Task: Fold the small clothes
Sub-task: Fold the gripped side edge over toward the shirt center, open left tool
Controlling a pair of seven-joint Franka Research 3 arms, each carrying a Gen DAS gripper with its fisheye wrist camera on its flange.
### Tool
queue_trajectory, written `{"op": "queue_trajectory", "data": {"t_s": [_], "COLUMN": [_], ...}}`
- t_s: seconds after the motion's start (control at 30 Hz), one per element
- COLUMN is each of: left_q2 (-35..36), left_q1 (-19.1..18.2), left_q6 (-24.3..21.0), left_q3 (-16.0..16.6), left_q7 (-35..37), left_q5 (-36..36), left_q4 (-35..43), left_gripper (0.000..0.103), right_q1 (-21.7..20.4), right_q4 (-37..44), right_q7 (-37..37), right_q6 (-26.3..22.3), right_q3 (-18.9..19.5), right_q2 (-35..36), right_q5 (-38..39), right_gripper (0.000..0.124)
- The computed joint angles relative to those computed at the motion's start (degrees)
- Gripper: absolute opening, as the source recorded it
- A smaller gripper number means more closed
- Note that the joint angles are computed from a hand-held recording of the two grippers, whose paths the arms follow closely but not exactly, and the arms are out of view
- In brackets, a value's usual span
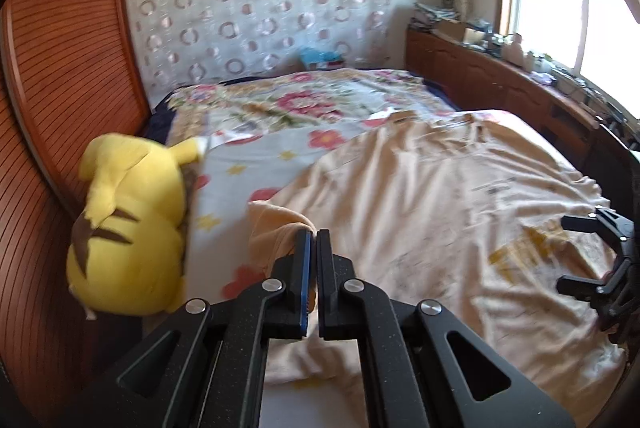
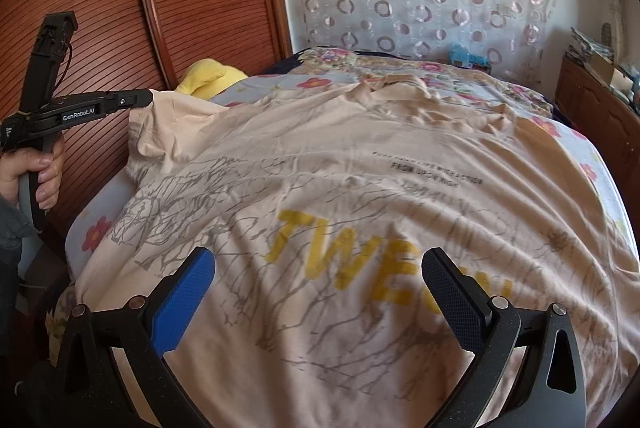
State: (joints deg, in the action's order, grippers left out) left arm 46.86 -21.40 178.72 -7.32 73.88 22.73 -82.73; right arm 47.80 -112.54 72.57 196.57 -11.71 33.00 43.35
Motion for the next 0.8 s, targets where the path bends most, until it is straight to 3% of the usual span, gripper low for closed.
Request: {"op": "queue_trajectory", "data": {"t_s": [0.07,0.23,0.27,0.43,0.53,0.67,0.8], "left_q2": [1.2,0.9,0.7,-0.3,0.3,1.5,3.0], "left_q1": [1.6,3.0,3.1,2.0,1.6,-0.2,-0.9], "left_q6": [-1.5,-2.2,-1.7,-0.8,-2.6,-5.3,-7.0], "left_q3": [-4.7,-11.6,-12.4,-10.4,-8.0,-2.8,0.7], "left_q7": [3.2,9.2,10.3,10.1,8.9,5.5,1.5], "left_q5": [-0.2,-1.8,-2.2,-4.0,-4.7,-4.7,-3.9], "left_q4": [2.3,2.1,1.7,0.0,0.3,0.8,1.2], "left_gripper": [0.003,0.004,0.011,0.037,0.042,0.057,0.063], "right_q1": [-0.2,-2.6,-3.4,-4.9,-7.4,-8.1,-7.5], "right_q4": [-0.8,-2.4,-2.5,-1.2,-1.1,-0.5,1.7], "right_q7": [0.1,-0.9,-1.1,-3.0,-2.8,-3.3,-3.9], "right_q6": [1.0,4.3,4.8,5.0,5.0,4.2,1.6], "right_q3": [0.2,3.3,4.3,6.6,9.2,10.0,8.5], "right_q2": [-0.6,-1.5,-1.5,-0.4,-0.7,-0.4,0.4], "right_q5": [0.5,2.8,3.0,4.2,2.2,0.3,-1.8], "right_gripper": [0.103,0.103,0.103,0.099,0.090,0.075,0.070]}}
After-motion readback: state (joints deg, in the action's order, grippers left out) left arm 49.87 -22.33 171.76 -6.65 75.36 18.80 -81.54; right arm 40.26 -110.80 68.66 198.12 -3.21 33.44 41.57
